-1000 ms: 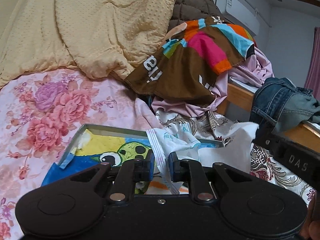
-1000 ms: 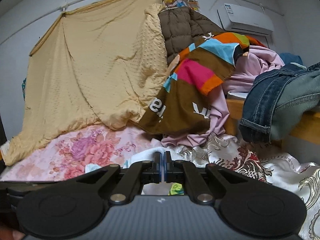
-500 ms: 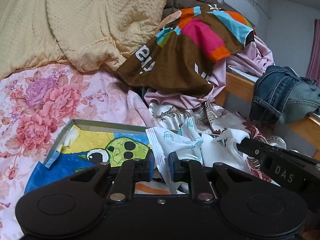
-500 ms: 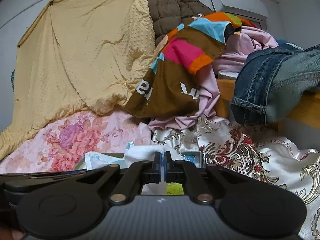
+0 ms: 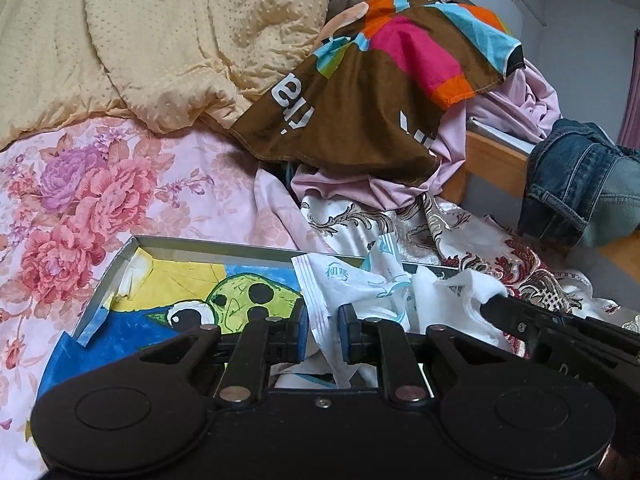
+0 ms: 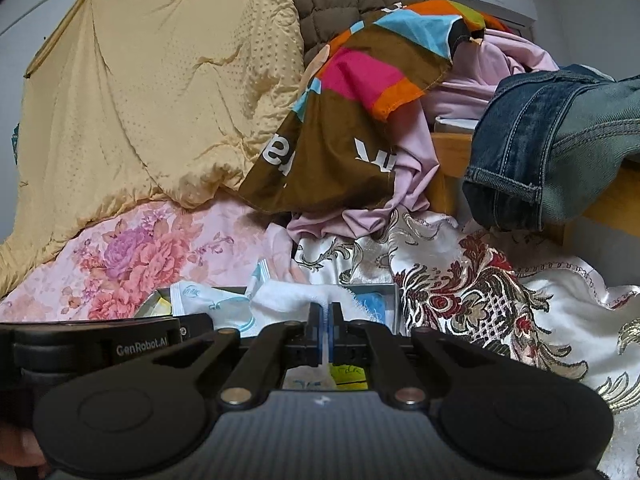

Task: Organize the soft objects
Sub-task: 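Carry the packet and white cloth over the tray and lower them in, then open both tools to release the packet and cloth into the tray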

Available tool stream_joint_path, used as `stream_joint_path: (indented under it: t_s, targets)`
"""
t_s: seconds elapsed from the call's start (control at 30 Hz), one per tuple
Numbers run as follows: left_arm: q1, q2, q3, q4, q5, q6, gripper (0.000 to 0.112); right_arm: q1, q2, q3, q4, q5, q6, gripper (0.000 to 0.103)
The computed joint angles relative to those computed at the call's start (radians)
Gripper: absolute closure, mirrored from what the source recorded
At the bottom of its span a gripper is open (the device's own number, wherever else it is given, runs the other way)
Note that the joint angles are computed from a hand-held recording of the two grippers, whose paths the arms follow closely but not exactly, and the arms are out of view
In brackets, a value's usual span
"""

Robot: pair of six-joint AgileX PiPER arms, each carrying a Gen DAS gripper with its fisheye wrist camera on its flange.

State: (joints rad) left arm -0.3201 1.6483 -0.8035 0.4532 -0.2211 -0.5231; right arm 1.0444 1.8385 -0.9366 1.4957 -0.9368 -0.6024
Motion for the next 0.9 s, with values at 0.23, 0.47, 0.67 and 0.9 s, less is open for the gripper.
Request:
stream_joint_path:
  t_s: [0.23, 0.47, 0.67, 0.9]
  targets:
    - [0.043, 0.051, -0.049, 0.281, -0.021, -0.243, 0.094, -0.022, 0.02, -0.027, 0.022, 0.02, -0.04, 0.1]
    - [0.108, 0.122, -0.121, 0.585, -0.083, -0.481, 0.093, -0.05, 0.057, -0.086, 0.058, 0.034, -0.118, 0.1]
    - [0.176, 0.213, -0.236, 0.914, -0.153, -0.745, 0.092, -0.087, 0.099, -0.154, 0.104, 0.063, -0.188, 0.097]
    - [0.251, 0.292, -0.33, 1.114, -0.255, -0.878, 0.089, -0.109, 0.153, -0.218, 0.156, 0.082, -0.267, 0.095]
